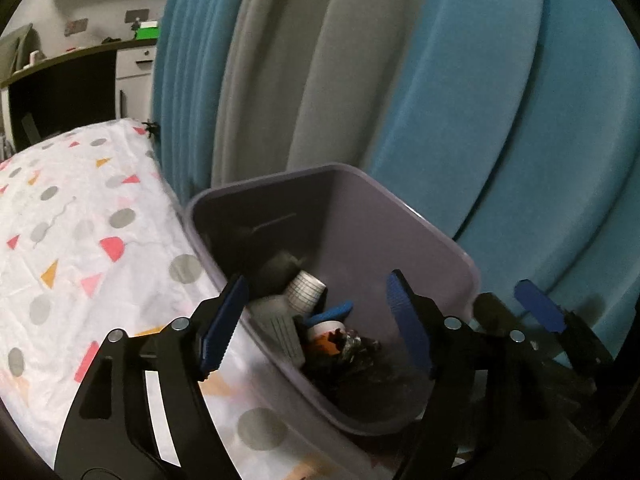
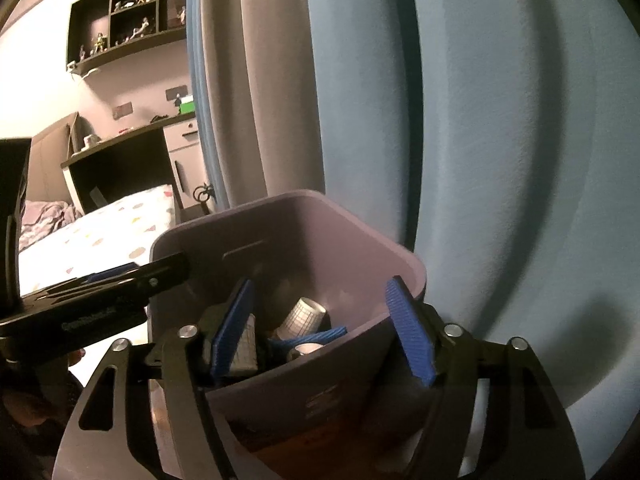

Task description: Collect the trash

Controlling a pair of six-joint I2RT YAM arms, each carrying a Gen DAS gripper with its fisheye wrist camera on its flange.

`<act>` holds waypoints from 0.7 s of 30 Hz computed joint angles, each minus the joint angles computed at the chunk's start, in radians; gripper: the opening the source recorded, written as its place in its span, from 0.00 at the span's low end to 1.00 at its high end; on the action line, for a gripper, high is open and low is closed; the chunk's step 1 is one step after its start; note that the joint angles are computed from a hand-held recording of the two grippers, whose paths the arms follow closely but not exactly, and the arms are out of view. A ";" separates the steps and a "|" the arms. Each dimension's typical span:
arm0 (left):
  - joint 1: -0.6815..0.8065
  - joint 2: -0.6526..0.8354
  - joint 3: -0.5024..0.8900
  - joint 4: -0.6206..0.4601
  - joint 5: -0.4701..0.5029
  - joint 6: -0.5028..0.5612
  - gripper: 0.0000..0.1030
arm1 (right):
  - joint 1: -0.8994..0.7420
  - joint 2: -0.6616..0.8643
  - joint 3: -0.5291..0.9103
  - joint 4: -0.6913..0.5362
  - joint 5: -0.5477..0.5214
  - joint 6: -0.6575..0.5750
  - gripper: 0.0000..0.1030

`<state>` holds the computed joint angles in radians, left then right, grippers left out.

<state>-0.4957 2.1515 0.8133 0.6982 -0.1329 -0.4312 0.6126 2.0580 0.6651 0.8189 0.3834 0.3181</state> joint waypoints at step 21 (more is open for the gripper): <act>-0.195 -0.576 -0.656 -0.033 -0.605 -0.153 0.94 | 0.305 -0.094 -0.083 0.036 0.199 -0.020 0.95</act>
<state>-0.6910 1.5751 0.1570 0.6657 -0.7381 -0.5841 0.9175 1.9644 0.5818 0.8547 0.5822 0.2985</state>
